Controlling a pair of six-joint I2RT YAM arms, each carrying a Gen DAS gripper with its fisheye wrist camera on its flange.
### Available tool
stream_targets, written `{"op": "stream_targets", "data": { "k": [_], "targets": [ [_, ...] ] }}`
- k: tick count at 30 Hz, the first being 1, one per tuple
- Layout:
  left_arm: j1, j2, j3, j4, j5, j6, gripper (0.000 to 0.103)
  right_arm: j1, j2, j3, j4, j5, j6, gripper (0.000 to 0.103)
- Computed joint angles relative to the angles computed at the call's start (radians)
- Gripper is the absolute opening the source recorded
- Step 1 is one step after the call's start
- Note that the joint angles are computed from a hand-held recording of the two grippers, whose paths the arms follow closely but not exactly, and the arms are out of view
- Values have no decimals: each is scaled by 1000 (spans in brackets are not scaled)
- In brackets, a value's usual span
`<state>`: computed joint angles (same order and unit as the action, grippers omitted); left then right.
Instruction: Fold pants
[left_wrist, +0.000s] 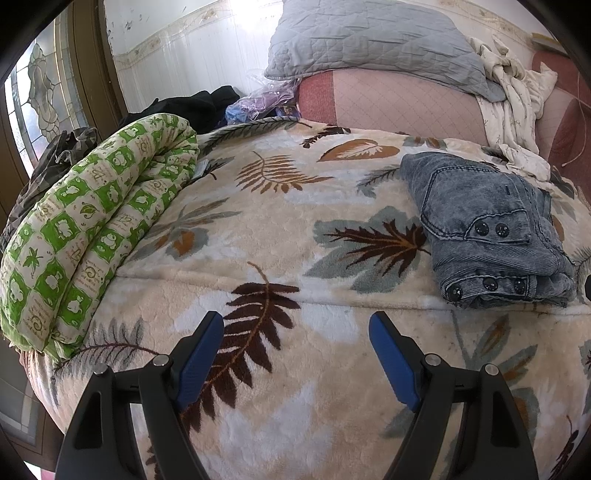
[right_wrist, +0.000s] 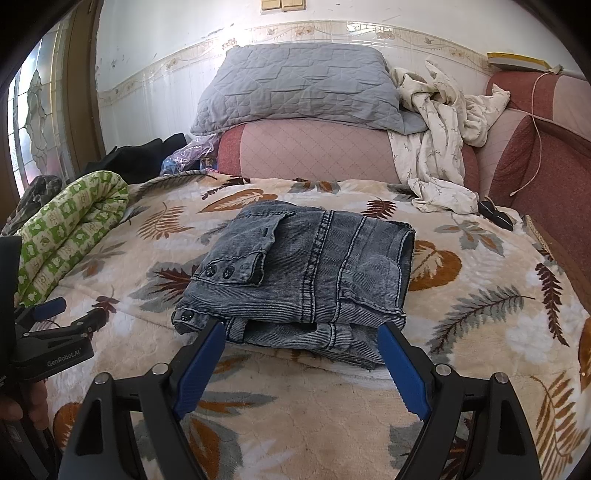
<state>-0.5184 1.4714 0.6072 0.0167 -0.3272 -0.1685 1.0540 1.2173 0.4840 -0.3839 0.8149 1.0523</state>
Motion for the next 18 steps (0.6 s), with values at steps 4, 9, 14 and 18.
{"op": "stream_targets", "data": {
  "k": [4, 9, 14, 18],
  "targets": [
    [1, 3, -2, 4, 1, -1, 81, -1, 1, -2, 3, 1, -3, 87],
    [2, 4, -1, 3, 3, -1, 81, 1, 2, 1, -1, 0, 0, 87],
    [3, 6, -6, 8, 2, -3, 81, 0, 1, 0, 0, -1, -1, 87],
    [3, 7, -7, 9, 2, -5, 81, -1, 0, -1, 0, -1, -3, 87]
  ]
}}
